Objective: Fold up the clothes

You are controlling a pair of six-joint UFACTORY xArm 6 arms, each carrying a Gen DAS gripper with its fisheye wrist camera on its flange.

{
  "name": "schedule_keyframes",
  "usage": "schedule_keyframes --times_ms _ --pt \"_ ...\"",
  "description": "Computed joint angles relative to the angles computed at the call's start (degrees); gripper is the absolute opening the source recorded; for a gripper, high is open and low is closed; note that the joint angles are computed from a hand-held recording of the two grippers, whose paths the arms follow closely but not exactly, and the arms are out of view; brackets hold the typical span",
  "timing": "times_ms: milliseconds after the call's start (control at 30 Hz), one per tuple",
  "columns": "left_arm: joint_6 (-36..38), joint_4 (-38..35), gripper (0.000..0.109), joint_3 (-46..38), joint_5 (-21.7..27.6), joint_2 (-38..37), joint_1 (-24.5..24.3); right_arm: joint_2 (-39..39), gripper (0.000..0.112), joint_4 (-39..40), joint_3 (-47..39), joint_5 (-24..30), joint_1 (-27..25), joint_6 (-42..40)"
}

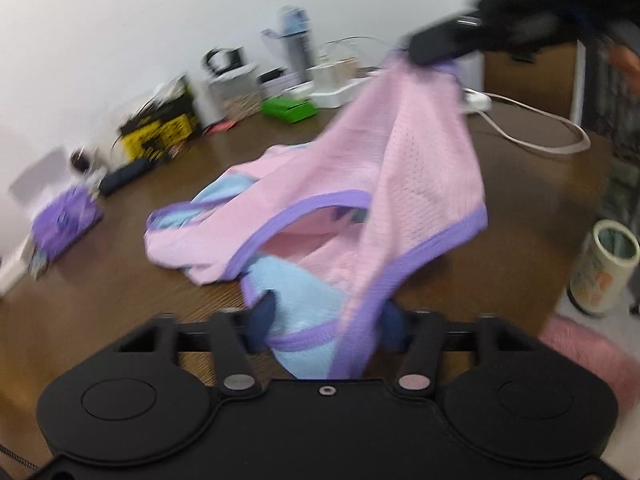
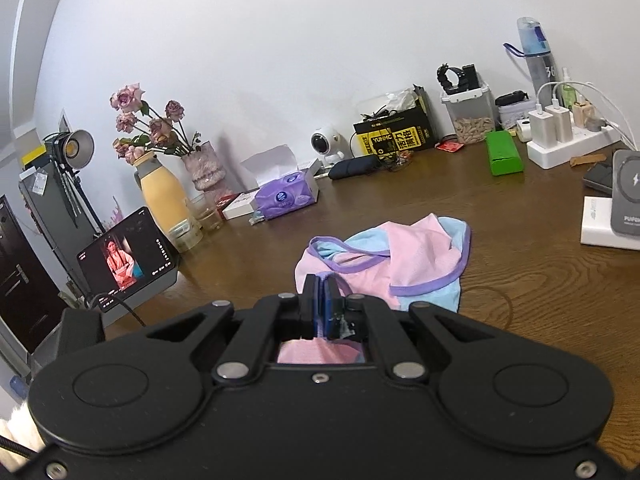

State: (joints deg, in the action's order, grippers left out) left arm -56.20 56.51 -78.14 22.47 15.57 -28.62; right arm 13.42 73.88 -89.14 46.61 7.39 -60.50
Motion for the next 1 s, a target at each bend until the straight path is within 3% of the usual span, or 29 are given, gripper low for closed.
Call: schedule_keyframes --times_ms 100,200,400,667,767,833,867,933,1000 --pt "-2.7 1.0 0.012 1.2 -2.3 -1.3 1.3 0.3 0.004 -0.7 0.0 -0.7 0.0 1.4" --pt "-4.7 1.0 0.007 1.3 -3.5 -2.2 2.3 1.0 0.004 -1.4 -0.6 -1.3 0.2 2.7" --pt "-1.0 -7.8 0.004 -2.3 -3.8 -0.6 4.5 2.3 0.004 -1.6 -1.7 -2.4 0.8 3.8" --pt "0.7 -13.2 0.003 -7.9 -4.7 1.6 5.7 6.1 0.005 -9.8 -5.0 -5.5 1.7 10.7" --pt "1.4 -15.0 0.003 -10.5 -4.1 2.6 5.8 6.3 0.022 -13.3 -4.6 -8.1 2.3 12.9" --pt "2.2 -15.3 0.003 -12.6 -3.0 3.7 5.7 4.5 0.037 -13.7 -1.7 -13.4 3.5 10.3" --pt "2.8 -15.5 0.003 -13.9 -2.4 4.3 5.6 3.1 0.041 -12.5 0.5 -16.7 4.3 7.0" --pt "4.3 -16.6 0.003 -15.4 -2.3 5.2 5.4 -0.1 0.067 -7.4 4.6 -20.9 5.7 -1.8" --pt "6.3 -18.3 0.003 -16.8 -2.5 6.3 5.2 -3.2 0.069 0.0 8.3 -21.9 7.0 -13.0"
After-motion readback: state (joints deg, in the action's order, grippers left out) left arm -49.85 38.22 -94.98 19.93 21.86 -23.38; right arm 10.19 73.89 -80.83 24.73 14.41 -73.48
